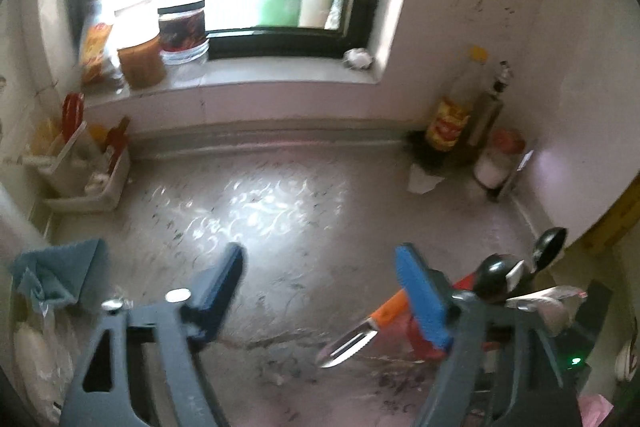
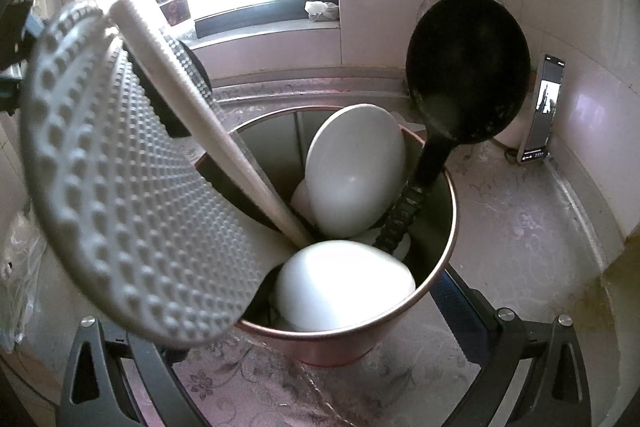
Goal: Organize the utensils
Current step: 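Move the open left tool down over the orange-handled peeler on the counter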
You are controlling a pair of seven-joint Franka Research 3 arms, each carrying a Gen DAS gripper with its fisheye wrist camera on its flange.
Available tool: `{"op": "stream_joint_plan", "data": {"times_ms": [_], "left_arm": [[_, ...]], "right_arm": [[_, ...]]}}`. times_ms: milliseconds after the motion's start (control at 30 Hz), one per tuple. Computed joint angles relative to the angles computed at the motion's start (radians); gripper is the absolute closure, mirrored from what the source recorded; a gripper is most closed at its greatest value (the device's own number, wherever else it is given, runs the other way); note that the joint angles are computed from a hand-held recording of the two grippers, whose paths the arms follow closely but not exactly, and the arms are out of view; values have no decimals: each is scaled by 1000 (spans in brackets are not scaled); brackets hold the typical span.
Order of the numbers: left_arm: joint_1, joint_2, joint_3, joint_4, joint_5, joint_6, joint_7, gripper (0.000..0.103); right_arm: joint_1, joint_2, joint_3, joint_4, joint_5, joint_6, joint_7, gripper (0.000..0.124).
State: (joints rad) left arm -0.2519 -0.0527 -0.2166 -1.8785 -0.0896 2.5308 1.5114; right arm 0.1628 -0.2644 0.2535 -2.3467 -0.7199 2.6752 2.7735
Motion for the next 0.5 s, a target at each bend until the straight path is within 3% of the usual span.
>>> {"op": "stream_joint_plan", "data": {"times_ms": [367, 500], "left_arm": [[2, 35, -8, -37, 27, 0, -16, 12], [-2, 77, -18, -29, -24, -52, 44, 12]], "right_arm": [[-15, -32, 7, -35, 1, 8, -7, 21], [-12, -25, 7, -17, 28, -8, -38, 21]]}}
